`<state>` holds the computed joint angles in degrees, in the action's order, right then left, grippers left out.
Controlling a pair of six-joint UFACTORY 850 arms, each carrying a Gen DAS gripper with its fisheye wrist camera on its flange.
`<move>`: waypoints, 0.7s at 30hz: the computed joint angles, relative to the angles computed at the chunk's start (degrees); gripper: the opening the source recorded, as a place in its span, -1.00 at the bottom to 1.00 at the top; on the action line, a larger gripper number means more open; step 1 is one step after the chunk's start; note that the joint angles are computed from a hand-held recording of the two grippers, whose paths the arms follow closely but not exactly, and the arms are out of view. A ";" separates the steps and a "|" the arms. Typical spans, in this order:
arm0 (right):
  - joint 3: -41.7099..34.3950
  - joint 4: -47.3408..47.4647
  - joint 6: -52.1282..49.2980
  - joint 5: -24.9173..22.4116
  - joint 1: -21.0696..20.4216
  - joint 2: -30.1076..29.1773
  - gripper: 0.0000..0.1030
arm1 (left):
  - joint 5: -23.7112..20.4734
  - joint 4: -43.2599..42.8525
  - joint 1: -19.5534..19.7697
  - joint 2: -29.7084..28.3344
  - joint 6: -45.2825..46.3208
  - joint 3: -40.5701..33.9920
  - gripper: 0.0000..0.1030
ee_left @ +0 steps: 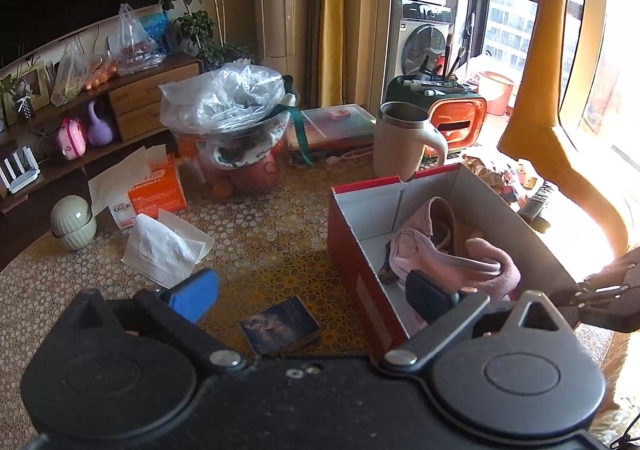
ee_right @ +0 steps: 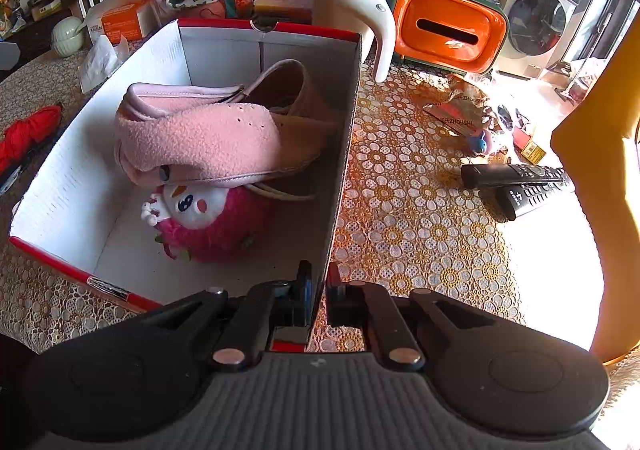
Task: Organize objects
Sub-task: 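Move the left gripper back to the red cloth on the table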
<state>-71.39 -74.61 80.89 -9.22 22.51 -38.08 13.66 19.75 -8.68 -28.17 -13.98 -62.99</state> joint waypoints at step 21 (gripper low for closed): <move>-0.24 2.70 -2.50 -0.75 0.17 -0.22 -0.87 | 0.00 -31.71 9.41 -3.68 25.10 2.57 0.97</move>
